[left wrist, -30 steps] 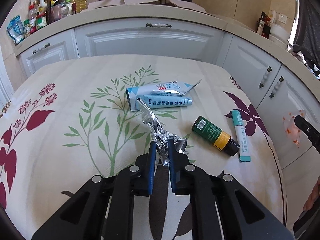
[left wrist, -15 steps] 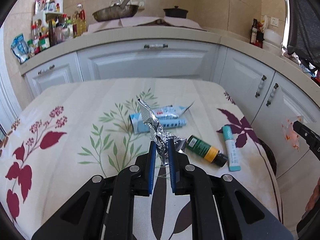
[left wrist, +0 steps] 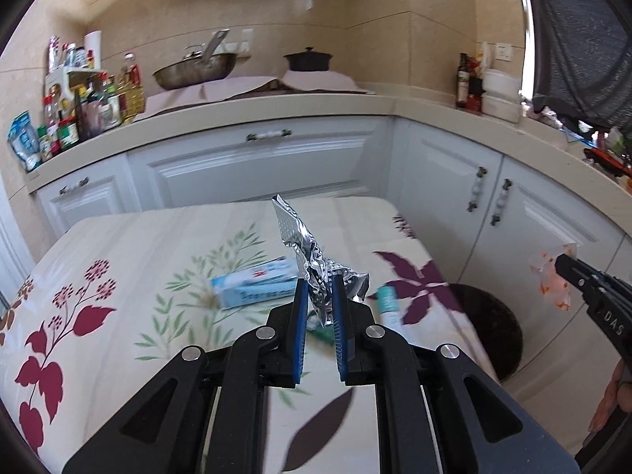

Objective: Collect trash
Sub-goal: 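Carry the foil pack and orange-printed bag over the black bin and release both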

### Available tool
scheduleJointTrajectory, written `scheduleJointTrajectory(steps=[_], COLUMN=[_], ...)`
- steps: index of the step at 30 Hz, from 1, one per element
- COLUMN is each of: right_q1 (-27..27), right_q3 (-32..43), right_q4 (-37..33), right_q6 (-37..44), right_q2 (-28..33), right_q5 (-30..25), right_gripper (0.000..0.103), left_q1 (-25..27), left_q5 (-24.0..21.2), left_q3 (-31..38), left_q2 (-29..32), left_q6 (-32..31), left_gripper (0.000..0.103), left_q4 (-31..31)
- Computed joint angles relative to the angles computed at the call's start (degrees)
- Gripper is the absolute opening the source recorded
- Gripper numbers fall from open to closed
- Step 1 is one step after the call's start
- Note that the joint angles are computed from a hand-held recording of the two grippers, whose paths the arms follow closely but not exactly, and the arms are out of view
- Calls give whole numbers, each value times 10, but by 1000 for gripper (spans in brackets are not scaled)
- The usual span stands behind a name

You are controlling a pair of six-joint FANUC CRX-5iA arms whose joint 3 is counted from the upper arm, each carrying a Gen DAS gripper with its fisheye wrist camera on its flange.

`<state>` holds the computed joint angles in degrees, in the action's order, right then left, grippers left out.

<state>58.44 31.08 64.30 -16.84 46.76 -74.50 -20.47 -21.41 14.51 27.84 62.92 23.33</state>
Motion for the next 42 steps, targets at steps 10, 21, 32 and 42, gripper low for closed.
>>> scheduleJointTrajectory(steps=[10, 21, 32, 42], right_q1=[7, 5, -6, -25], right_q3=[-65, -144, -186, -212], right_q4=[-1, -4, 0, 1], right_q6=[-46, -97, -124, -139], right_q2=[-39, -86, -110, -120], right_q5=[-35, -62, -63, -37], right_gripper=[9, 9, 9, 9], left_q1=[-37, -76, -102, -112], left_q5=[6, -8, -32, -68], left_q3=[0, 39, 106, 192], left_q2=[13, 45, 89, 138], left_q6=[-93, -139, -122, -53], left_gripper=[13, 13, 13, 13], left_q4=[80, 100, 65, -21])
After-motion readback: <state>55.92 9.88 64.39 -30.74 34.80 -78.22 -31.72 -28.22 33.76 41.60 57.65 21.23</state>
